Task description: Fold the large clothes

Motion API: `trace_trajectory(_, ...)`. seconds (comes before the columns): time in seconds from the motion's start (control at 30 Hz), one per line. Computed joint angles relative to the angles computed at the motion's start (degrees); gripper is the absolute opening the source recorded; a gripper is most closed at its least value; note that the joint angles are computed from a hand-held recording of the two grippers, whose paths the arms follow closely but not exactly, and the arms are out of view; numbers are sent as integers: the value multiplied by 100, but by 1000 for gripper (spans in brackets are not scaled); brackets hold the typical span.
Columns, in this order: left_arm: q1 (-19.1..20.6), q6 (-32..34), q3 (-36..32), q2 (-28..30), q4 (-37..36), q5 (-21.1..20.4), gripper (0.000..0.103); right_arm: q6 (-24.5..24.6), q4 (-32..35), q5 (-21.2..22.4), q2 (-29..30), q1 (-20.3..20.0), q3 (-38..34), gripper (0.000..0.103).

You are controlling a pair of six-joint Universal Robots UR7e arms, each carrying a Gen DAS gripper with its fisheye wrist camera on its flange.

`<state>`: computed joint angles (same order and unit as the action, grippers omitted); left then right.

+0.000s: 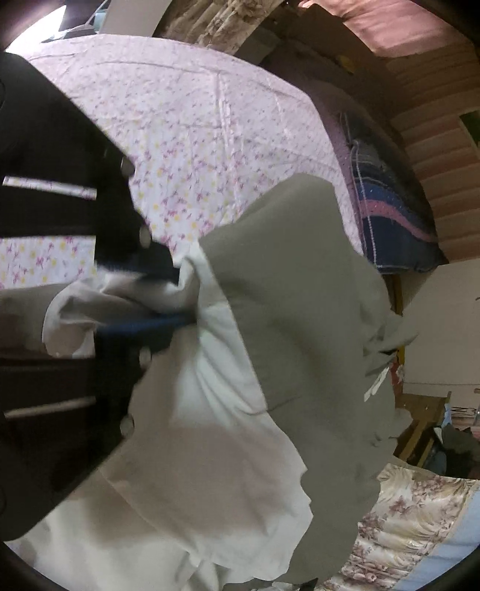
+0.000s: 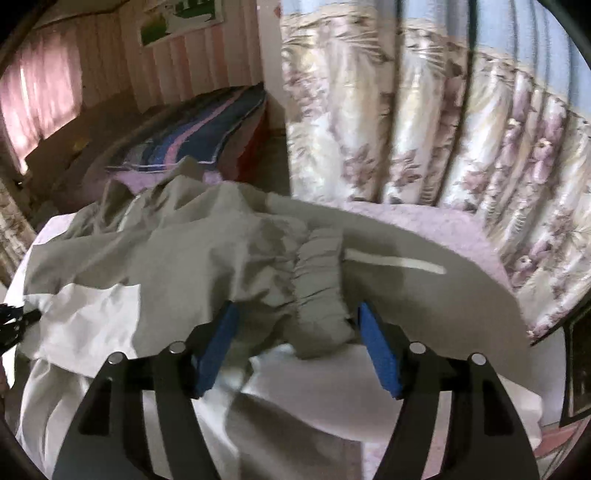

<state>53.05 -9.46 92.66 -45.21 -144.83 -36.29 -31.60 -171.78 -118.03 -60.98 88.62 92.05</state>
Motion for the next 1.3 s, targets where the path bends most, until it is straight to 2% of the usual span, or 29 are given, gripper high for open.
trace_trajectory(0.07,26,10,23,-75,26,114,3,10,78,21,17,56,35,54)
trace_trajectory(0.1,43,11,38,-99,48,210,3,47,114,-14,38,87,43,41)
trace_trajectory(0.13,75,14,50,-137,74,245,3,77,158,3,57,114,46,33)
trace_trajectory(0.17,117,37,36,-168,91,223,3,75,138,13,82,141,56,31)
trace_trajectory(0.23,202,156,81,-279,27,127,3,31,154,16,140,197,43,18)
trace_trajectory(0.33,294,298,43,-388,154,-33,4,-576,-356,-575,451,398,-63,17)
trace_trajectory(0.4,317,356,40,-412,127,-143,6,-1037,-657,-1177,746,497,-269,21)
trace_trajectory(0.47,222,509,167,-382,-76,112,13,-823,-456,-1068,602,506,-180,23)
trace_trajectory(0.5,170,521,247,-393,-138,247,21,-695,-400,-893,461,502,-60,31)
trace_trajectory(0.53,98,483,354,-425,-194,389,39,-605,-387,-720,304,501,91,44)
trace_trajectory(0.57,40,491,449,-460,-300,451,51,-594,-483,-535,72,522,351,49)
trace_trajectory(0.6,-24,536,575,-515,-465,498,73,-640,-592,-478,-37,541,501,53)
trace_trajectory(0.63,-124,642,750,-585,-734,586,82,-695,-707,-438,-167,576,675,53)
trace_trajectory(0.7,-278,713,1026,-731,-1045,669,82,-760,-980,-211,-571,626,1174,55)
trace_trajectory(0.73,-369,631,1173,-844,-1099,666,83,-737,-1096,-85,-774,640,1417,61)
trace_trajectory(0.8,-524,473,1464,-1069,-1238,656,86,-680,-1313,102,-1079,648,1802,66)
trace_trajectory(0.9,-796,218,1913,-1372,-1458,749,92,-652,-1664,201,-1433,682,2319,67)
trace_trajectory(0.97,-1014,-64,2247,-1588,-1488,873,97,-623,-2018,227,-1624,695,2676,72)
trace_trajectory(1.03,-1267,-440,2582,-1757,-1451,1207,100,-535,-2275,324,-1764,685,2973,78)
trace_trajectory(1.2,-1783,-1713,3137,-2216,-350,1574,100,-407,-3018,252,-1931,739,3617,79)
trace_trajectory(1.3,-1984,-2255,3338,-2431,174,1603,100,-420,-3321,141,-1998,815,3926,89)
